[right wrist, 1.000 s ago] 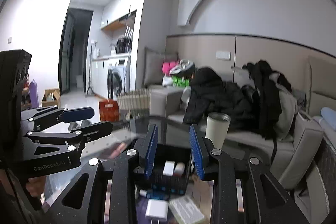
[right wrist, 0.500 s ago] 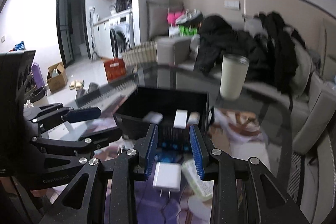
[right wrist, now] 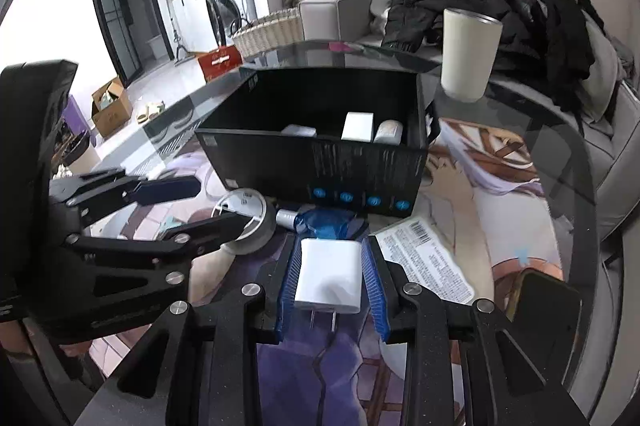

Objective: Organize rigid objects
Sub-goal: 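Grasp the white cup with grey lid with the left tool while the right tool grasps the white charger cube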

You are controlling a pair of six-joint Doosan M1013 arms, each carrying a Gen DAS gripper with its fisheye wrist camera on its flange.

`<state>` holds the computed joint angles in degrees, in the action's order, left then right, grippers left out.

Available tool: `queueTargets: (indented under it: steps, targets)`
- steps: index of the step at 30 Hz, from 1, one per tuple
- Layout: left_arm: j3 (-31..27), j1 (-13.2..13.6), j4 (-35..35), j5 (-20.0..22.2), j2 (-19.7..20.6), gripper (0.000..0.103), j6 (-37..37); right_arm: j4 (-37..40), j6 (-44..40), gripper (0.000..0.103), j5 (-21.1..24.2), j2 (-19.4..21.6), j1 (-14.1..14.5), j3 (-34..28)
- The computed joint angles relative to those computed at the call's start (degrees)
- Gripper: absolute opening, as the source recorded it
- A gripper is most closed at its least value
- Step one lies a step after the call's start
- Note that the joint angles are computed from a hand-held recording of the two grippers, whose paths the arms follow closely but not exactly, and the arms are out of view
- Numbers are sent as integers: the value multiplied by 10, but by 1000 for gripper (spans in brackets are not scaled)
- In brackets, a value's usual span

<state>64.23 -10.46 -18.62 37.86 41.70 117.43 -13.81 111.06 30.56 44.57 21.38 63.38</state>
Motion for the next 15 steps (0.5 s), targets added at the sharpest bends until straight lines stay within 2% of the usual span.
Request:
queueTargets:
  steps: [4,13,15]
  targets:
    - [-13,-2,13,14,10,55,-11,19,-19,31,18,8,-2,-10]
    - [-22,-3,4,22,16,55,3,49,-44,43,37,20,-5,-24]
    - [-32,-4,20,42,22,55,-9,68,-55,44,49,25,-8,-32]
